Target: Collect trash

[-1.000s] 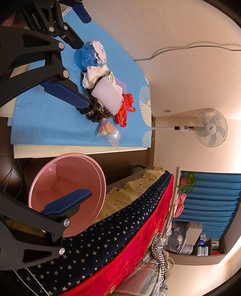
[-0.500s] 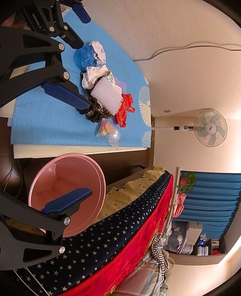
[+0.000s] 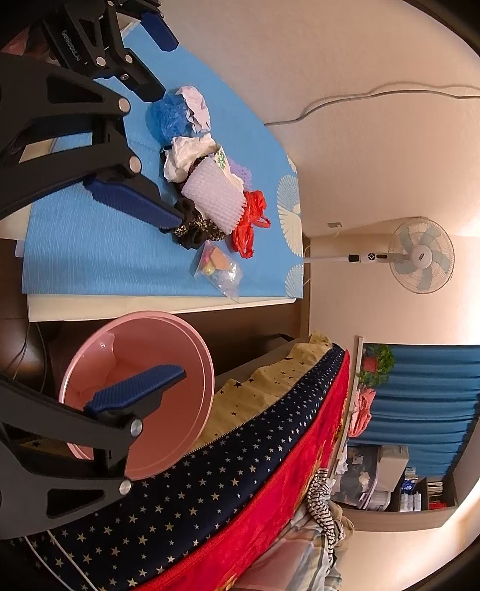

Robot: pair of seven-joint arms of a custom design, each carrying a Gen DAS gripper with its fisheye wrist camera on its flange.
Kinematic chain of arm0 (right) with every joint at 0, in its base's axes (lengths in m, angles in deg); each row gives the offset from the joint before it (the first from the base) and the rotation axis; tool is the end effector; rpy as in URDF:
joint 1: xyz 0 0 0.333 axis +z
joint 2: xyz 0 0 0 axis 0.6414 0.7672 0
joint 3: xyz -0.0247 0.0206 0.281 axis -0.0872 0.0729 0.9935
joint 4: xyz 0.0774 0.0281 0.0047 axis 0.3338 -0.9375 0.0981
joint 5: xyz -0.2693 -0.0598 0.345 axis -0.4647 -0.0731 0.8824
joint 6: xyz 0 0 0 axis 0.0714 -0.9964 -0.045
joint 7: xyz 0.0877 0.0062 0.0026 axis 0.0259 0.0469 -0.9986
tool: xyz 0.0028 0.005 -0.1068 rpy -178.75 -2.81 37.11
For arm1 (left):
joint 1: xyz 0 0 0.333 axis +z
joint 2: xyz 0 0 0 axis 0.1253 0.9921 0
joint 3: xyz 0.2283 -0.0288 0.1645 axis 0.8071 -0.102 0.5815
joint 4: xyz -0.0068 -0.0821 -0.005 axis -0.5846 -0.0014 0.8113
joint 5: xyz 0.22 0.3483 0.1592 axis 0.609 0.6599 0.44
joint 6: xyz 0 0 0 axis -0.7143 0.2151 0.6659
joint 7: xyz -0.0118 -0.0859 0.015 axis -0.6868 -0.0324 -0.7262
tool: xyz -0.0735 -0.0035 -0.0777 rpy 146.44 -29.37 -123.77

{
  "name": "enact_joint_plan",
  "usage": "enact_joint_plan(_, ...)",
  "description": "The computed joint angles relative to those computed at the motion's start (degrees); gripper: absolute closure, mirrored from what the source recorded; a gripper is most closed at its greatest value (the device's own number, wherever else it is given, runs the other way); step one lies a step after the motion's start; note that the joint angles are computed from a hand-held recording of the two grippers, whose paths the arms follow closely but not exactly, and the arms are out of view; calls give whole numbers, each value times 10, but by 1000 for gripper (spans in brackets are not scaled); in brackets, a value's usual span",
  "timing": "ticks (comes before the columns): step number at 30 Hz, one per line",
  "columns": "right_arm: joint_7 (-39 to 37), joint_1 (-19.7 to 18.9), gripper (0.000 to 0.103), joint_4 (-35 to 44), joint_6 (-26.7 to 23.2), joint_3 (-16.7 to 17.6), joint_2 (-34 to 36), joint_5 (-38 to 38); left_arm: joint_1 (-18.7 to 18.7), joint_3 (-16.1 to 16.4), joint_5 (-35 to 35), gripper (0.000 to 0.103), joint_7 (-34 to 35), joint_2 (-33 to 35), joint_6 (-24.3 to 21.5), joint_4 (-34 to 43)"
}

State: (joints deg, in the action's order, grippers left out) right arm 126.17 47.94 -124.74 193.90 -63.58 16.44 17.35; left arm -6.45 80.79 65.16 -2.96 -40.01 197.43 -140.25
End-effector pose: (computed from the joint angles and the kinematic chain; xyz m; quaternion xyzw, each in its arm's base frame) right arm 0.7007 0.0538 0.5395 -0.6294 0.6120 -0.3211 0.3552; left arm 0.6784 -0.2524 0.5200 -0.6571 0.5780 -0.3572 0.3265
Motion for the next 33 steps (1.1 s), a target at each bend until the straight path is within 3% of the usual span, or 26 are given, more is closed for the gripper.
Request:
enact_joint_plan(7,-56,-16,54,23,-24,23,16,75,-1,0,-5,21,-11,-4,-17,-6)
enact_joint_plan(10,-95,-23,59,39,-42,36,29,114,0,1,-3,30,-29,-7,-32,-11)
enact_joint_plan(12,-130,-30,62,42,-29,49,36,152,2,1,-7,35,-44,-7,-46,-11)
enact_joint_plan(19,-201,-37,63,100,-55,69,82,235,7,3,-12,51,-53,23,-57,21)
enact_joint_plan(33,-191,-40,58,295,-172,75,238,253,2,21,-69,51,-27,105,-79,113)
